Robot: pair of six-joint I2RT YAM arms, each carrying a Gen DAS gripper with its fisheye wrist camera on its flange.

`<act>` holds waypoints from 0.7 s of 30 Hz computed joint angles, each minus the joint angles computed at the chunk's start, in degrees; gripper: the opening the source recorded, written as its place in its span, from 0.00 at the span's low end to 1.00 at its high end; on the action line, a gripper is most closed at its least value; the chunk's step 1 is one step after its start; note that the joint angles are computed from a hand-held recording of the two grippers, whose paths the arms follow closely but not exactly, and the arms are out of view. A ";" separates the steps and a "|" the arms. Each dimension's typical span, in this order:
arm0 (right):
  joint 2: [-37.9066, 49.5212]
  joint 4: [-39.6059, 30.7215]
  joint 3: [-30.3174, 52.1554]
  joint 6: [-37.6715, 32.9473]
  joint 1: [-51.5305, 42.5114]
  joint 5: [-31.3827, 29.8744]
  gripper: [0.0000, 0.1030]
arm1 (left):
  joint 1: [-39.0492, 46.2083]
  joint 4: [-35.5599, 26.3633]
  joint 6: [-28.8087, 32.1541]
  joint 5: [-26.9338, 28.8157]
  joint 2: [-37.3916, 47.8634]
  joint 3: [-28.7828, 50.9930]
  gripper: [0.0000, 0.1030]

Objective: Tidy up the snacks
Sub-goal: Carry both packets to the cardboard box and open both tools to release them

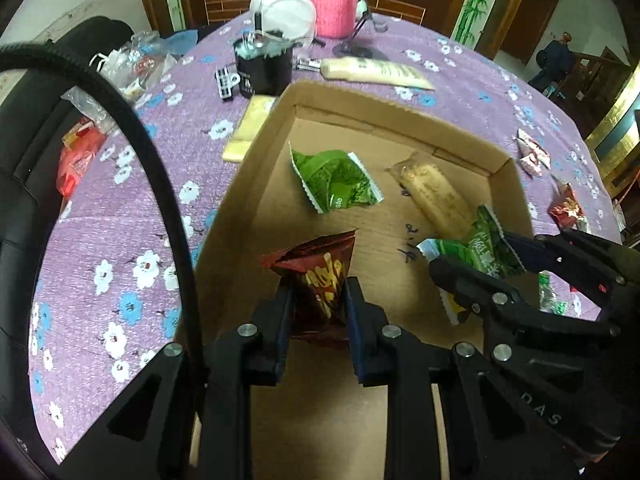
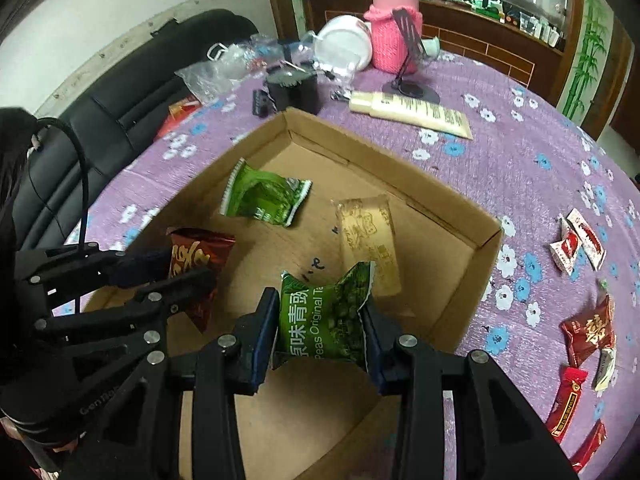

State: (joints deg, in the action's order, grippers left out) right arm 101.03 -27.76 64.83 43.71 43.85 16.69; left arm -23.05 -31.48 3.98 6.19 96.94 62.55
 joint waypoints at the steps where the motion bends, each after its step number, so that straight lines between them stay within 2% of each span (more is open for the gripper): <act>1: 0.37 -0.14 0.14 0.01 -0.15 0.14 0.38 | -0.03 0.05 -0.09 0.00 0.35 0.32 0.26; 8: 1.38 -1.26 1.37 -0.03 -0.17 0.68 0.39 | -0.68 -0.93 -0.58 -0.99 0.51 1.51 0.27; 11: 0.09 -1.56 0.56 0.72 0.26 1.74 0.45 | -1.00 -0.56 -0.52 -1.65 -0.97 0.65 0.27; 13: -1.23 -1.26 -0.48 1.17 0.60 2.13 0.47 | -1.65 -0.82 -0.81 -3.27 -2.66 -0.03 0.32; 15: -2.56 -1.39 -1.35 1.71 1.07 2.70 0.49 | -1.98 -0.91 -1.48 -4.62 -4.48 -0.73 0.43; 17: -4.73 -1.93 -2.51 2.81 2.36 4.91 0.52 | -2.11 -0.93 -2.54 -5.95 -6.42 -1.54 0.47; 21: -9.64 -2.24 -5.57 5.24 5.08 7.50 0.55 | -2.85 -1.84 -4.61 -5.32 -11.76 -4.23 0.47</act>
State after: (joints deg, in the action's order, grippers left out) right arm 91.40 -30.00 59.26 48.95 48.93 24.20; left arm -25.90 -33.33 -0.63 0.87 85.17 58.31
